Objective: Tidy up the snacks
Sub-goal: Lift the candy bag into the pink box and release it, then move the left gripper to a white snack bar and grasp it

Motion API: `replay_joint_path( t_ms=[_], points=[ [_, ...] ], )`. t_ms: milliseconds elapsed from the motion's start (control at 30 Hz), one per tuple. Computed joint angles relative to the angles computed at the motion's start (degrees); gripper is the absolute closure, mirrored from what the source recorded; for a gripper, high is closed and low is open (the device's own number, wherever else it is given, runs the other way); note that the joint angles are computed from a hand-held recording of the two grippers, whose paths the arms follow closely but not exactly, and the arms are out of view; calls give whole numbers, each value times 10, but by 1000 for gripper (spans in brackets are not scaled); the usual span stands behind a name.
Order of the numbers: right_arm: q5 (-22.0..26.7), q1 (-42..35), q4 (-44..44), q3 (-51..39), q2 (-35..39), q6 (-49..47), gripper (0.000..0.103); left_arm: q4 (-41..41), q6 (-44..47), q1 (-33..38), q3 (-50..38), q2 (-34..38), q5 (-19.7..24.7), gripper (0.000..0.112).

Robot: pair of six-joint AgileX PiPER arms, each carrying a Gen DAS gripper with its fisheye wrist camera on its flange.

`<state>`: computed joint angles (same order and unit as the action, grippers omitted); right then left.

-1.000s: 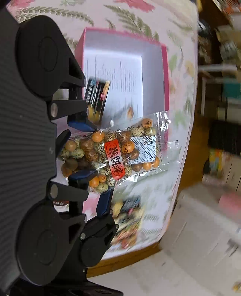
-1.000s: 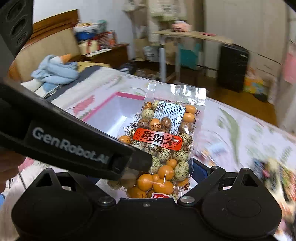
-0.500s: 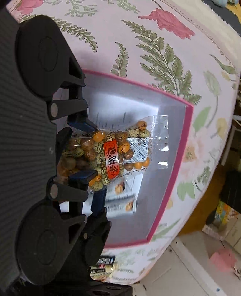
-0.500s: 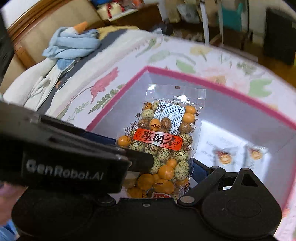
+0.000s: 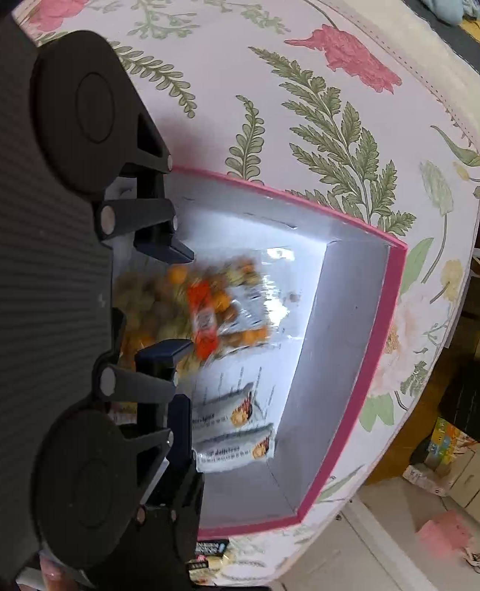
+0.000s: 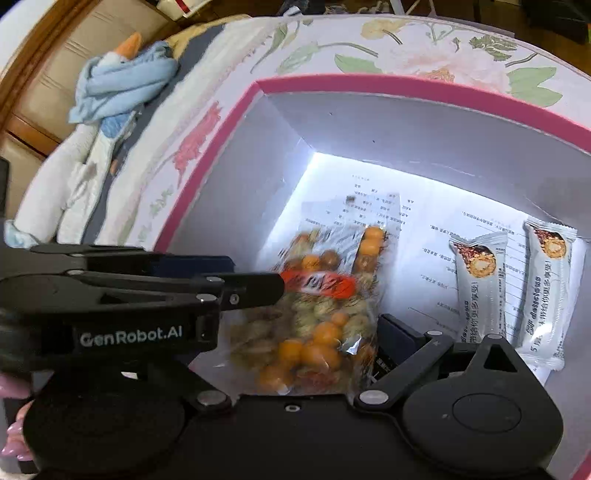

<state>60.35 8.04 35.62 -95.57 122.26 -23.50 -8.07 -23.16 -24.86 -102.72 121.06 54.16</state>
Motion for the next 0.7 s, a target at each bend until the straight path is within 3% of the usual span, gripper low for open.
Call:
replay_joint_path(
  t_ms=[133, 267, 467, 567, 700],
  points=[
    [5, -18, 14, 34, -53, -30, 4, 64, -36, -25, 24, -36, -17, 69],
    [-63, -40, 17, 153, -174, -93, 4, 51, -26, -36, 53, -85, -25, 69],
    [-142, -119, 120, 348, -366, -253, 4, 64, -23, -95, 80, -145, -36, 69],
    [-163, -170, 175, 431, -444, -341, 4, 70, -26, -133, 87, -162, -45, 69],
    [-188, -205, 170, 494, -518, -381, 4, 72, -27, -182, 85, -169, -58, 69]
  ],
)
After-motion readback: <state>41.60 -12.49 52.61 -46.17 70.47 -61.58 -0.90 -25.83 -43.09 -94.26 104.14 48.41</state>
